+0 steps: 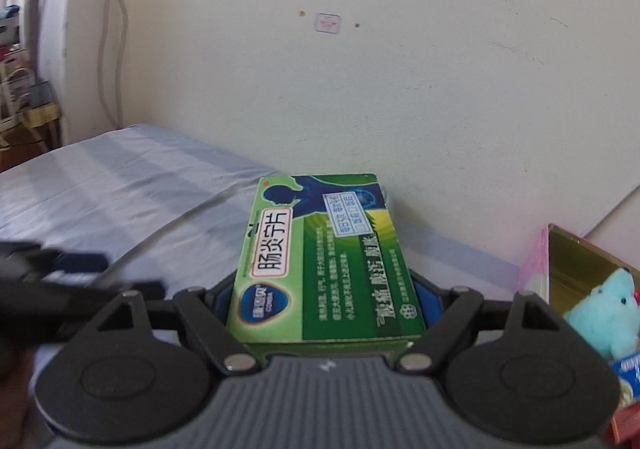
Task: Organize objects
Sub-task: 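Carry the green box into the tin and open the right gripper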
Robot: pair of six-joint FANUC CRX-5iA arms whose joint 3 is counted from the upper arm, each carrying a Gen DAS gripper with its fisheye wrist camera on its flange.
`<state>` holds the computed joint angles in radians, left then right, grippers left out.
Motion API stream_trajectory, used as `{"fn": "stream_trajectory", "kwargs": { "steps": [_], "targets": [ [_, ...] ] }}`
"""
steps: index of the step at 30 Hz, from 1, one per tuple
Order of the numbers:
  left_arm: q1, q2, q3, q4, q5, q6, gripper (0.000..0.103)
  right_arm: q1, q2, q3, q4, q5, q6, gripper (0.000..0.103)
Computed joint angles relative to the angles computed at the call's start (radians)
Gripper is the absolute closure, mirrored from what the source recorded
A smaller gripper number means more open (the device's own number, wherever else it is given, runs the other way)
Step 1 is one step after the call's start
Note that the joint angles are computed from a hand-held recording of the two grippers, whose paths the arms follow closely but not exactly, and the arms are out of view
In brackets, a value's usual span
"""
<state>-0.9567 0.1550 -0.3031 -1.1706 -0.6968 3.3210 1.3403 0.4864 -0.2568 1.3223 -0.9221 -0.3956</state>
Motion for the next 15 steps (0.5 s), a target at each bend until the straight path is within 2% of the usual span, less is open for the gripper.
{"fn": "stream_trajectory", "kwargs": {
  "steps": [3,5,6,8,9,11,15],
  "targets": [
    [0.024,-0.033,-0.037,-0.017,0.094,0.026,0.027,0.086,-0.099,-0.136,-0.006,0.075,-0.025,0.020],
    [0.017,-0.041,-0.044,-0.026,0.110,0.026,0.027,0.143,-0.151,-0.209,-0.028,0.092,-0.034,0.020],
    [0.022,-0.053,-0.053,-0.022,0.148,0.012,0.028,0.176,-0.164,-0.229,-0.056,0.068,-0.045,0.018],
    [0.063,-0.096,-0.094,0.011,0.311,-0.017,0.029,0.248,-0.177,-0.259,-0.105,-0.029,-0.118,0.010],
    [0.058,-0.112,-0.106,0.003,0.359,-0.013,0.030,0.277,-0.183,-0.274,-0.122,-0.070,-0.171,0.008],
    [0.007,-0.123,-0.106,-0.043,0.376,-0.014,0.030,0.318,-0.209,-0.313,-0.131,-0.097,-0.280,0.008],
    [-0.033,-0.106,-0.083,0.007,0.443,-0.153,0.030,0.359,-0.218,-0.352,-0.110,-0.134,-0.431,0.008]
  ]
}}
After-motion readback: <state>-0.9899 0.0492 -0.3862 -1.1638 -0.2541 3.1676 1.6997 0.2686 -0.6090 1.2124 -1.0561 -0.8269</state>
